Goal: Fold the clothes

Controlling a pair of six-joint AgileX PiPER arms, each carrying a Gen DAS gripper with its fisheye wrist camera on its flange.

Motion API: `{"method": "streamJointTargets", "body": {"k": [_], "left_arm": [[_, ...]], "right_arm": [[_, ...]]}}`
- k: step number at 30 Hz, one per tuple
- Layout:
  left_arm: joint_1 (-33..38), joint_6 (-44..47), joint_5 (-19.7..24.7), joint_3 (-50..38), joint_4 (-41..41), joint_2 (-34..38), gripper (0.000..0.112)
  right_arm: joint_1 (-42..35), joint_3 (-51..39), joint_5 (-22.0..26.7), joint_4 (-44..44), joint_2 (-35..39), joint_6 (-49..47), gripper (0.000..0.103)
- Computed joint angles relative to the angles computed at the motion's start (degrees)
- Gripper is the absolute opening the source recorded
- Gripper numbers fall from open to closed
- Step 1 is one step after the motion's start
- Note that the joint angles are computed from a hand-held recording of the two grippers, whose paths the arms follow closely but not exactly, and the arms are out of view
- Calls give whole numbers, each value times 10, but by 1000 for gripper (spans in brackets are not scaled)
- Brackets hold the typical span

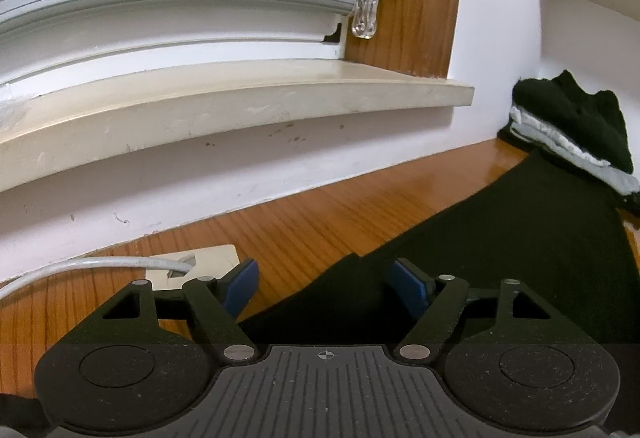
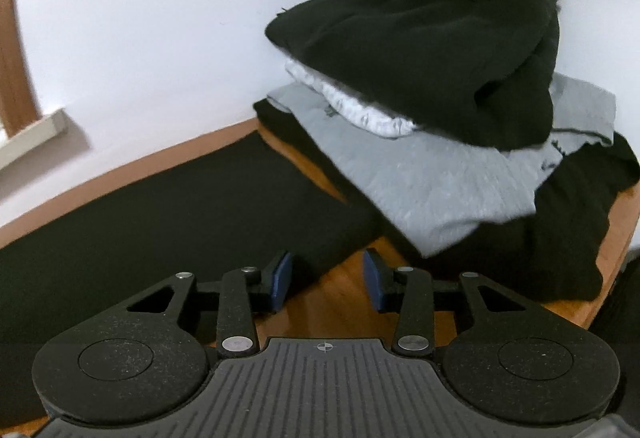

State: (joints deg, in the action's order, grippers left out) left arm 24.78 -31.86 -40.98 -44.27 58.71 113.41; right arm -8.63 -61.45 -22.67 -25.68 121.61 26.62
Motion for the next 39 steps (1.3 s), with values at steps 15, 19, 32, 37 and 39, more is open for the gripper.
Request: {"method": "streamJointTargets", "body": {"k": [15, 19, 32, 37, 39], "left_arm": [[1, -3, 0, -1, 4, 0, 79], [3, -2, -4, 0, 3, 1, 80], [9, -13, -11, 0, 12, -1, 83], [11, -18, -13, -1, 18, -1, 83], [11, -21, -12, -2, 19, -1, 84]], "right_arm": [[124, -55, -14, 41, -38, -86, 6], [222, -26, -51, -20, -85, -69, 6], [398, 31, -22, -242, -68, 15, 30], [407, 47, -10, -185, -64, -60, 43], [413, 51, -10, -154, -57, -95, 43]]}}
